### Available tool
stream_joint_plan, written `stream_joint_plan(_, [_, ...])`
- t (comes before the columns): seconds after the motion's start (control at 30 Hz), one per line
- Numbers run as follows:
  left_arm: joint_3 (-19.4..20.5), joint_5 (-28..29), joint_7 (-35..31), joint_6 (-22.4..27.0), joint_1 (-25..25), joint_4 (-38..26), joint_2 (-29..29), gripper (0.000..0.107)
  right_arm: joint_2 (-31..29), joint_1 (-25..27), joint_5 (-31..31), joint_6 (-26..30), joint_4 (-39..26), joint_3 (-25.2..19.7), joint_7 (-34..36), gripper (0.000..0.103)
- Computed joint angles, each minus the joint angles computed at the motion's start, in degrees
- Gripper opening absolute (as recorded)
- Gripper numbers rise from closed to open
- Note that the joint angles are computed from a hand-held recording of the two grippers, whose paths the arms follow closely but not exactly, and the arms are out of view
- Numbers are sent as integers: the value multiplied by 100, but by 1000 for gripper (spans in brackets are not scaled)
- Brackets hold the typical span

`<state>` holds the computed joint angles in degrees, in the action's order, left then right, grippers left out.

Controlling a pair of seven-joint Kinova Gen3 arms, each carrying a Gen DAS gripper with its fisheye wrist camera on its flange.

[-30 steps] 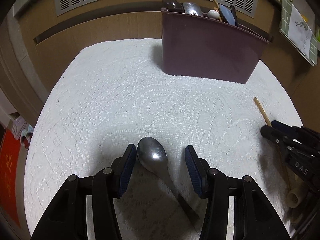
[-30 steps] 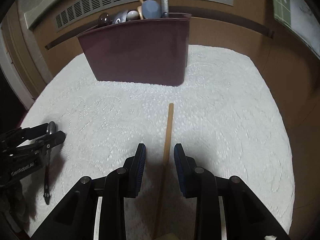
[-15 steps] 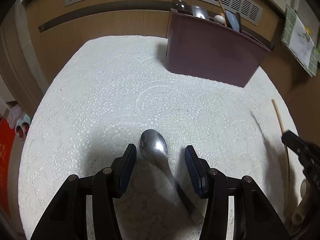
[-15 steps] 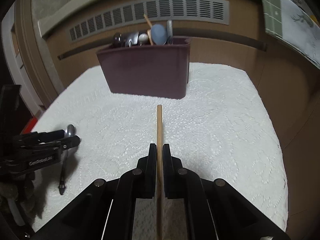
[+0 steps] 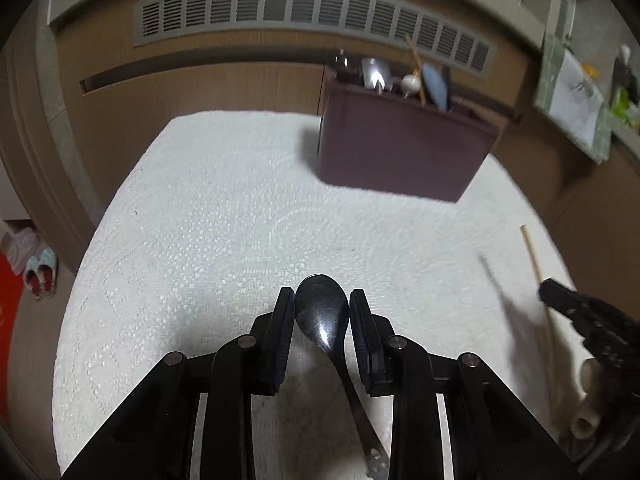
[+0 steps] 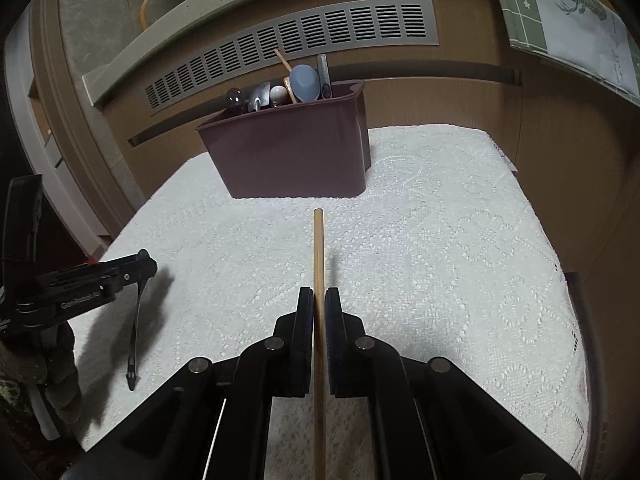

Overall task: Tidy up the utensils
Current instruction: 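Lower the chopstick into the caddy with right gripper while left gripper drops the metal spoon in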

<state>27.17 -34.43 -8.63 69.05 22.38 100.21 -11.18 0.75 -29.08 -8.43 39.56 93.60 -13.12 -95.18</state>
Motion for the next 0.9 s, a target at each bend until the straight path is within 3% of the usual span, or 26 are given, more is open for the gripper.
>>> stream_joint_plan(0.07, [84,25,-15,-95,-117,39,-275,29,-81,50,-267,-136,79,37,212,5])
stream_joint_plan(0.13, [376,158,-149,-255,-600,73,-566,28,-186,76,-351,-322,177,44,323,5])
stream_joint_plan(0.3, [1104,252,-711,-712,-1927,83,-1272,28,-322,54,-10,-429,102,-31,-38,5])
stream_joint_plan(0.37, [1138,444,-1177,-923,-2325,-6,-1441,28,-362,-240,164,-491,69,209,-223,5])
stream_joint_plan(0.47, [881,361,-1876,-985,-2327,-585,-1284,28,-348,-255,855,-423,-339,62,-818,5])
stream_joint_plan(0.57, [329,-182,-2575,-1089,-1710,-1381,-819,28,-202,65,1554,-509,-1135,-389,-907,5])
stream_joint_plan(0.63, [-202,-235,-3041,-1327,-1343,-1912,-512,28,-73,-227,2020,-750,-1666,-196,-864,5])
stream_joint_plan(0.73, [-940,112,-3740,-1229,-826,-2708,-22,28,301,-912,2719,-896,-2462,307,-1269,5])
stream_joint_plan(0.83, [-1126,425,-4283,-1181,-1036,-3102,375,28,743,-977,3292,-728,-3185,147,-1488,5])
stream_joint_plan(0.9, [-1368,834,-4547,-1263,-1087,-3098,494,28,972,-1045,3470,-868,-3334,161,-1549,5])
